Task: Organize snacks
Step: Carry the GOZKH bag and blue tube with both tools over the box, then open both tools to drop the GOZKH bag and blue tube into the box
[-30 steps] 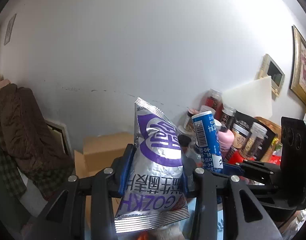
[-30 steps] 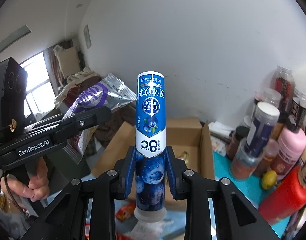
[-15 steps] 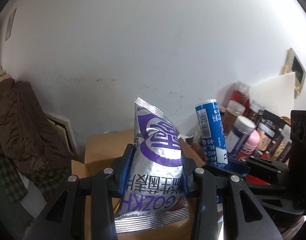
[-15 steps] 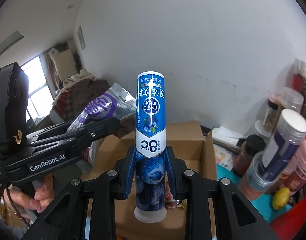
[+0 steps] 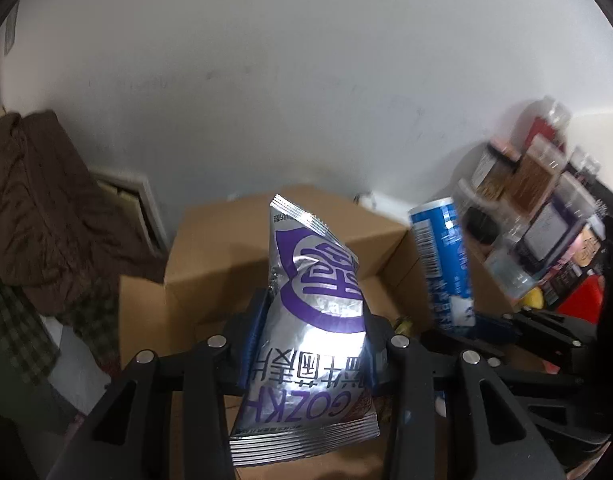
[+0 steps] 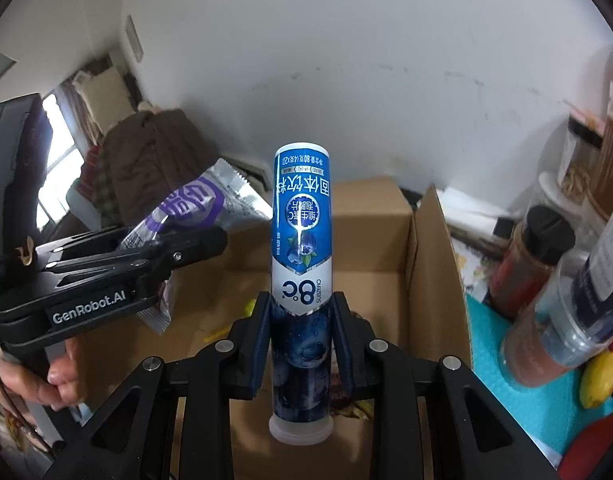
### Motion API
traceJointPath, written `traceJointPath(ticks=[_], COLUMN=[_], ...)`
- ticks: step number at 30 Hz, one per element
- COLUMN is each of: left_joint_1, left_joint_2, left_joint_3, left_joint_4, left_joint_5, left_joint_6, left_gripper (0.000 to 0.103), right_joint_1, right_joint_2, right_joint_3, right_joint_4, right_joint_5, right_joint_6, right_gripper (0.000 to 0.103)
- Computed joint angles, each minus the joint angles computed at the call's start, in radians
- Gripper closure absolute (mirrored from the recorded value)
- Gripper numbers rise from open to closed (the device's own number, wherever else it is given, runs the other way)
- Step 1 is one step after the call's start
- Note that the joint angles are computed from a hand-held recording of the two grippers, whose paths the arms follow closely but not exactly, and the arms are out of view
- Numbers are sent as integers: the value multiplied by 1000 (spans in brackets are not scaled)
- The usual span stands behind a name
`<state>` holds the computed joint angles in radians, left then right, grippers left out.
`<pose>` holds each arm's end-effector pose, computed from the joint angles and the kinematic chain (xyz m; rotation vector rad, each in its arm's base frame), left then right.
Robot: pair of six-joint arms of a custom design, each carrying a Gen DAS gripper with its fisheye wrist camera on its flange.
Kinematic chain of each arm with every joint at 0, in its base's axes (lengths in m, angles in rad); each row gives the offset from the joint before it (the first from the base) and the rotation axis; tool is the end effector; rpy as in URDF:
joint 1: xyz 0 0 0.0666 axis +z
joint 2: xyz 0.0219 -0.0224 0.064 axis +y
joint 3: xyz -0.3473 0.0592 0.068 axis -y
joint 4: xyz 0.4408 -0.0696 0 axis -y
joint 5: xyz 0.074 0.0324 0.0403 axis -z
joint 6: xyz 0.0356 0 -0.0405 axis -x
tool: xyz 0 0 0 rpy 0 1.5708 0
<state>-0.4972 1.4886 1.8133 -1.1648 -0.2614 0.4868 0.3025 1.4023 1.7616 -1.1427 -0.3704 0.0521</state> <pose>0.4886 -0.2551 0.5421 -0.1071 2.3768 -0.1541 0.4919 0.1666 0.5636 -0.5940 2.2790 0.5582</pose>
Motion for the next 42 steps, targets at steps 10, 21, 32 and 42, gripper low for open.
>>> traceJointPath(ticks=[10, 21, 32, 42], left_joint_1=[17, 7, -9, -61], left_joint_2=[75, 129, 76, 28], left_joint_3=[43, 106, 84, 106], left_joint_4=[-98, -182, -178, -168], left_joint_5=[43, 7, -39, -66], left_joint_6=[19, 5, 29, 13], left_gripper=[63, 55, 47, 47], right_joint_1=[13, 16, 11, 1], right_joint_2=[36, 56, 29, -31], right_joint_3=[26, 47, 48, 55], right_joint_4=[-48, -62, -63, -70], right_joint_5=[94, 121, 102, 104], right_joint_6=[8, 10, 9, 19], right_gripper=[74, 69, 64, 64])
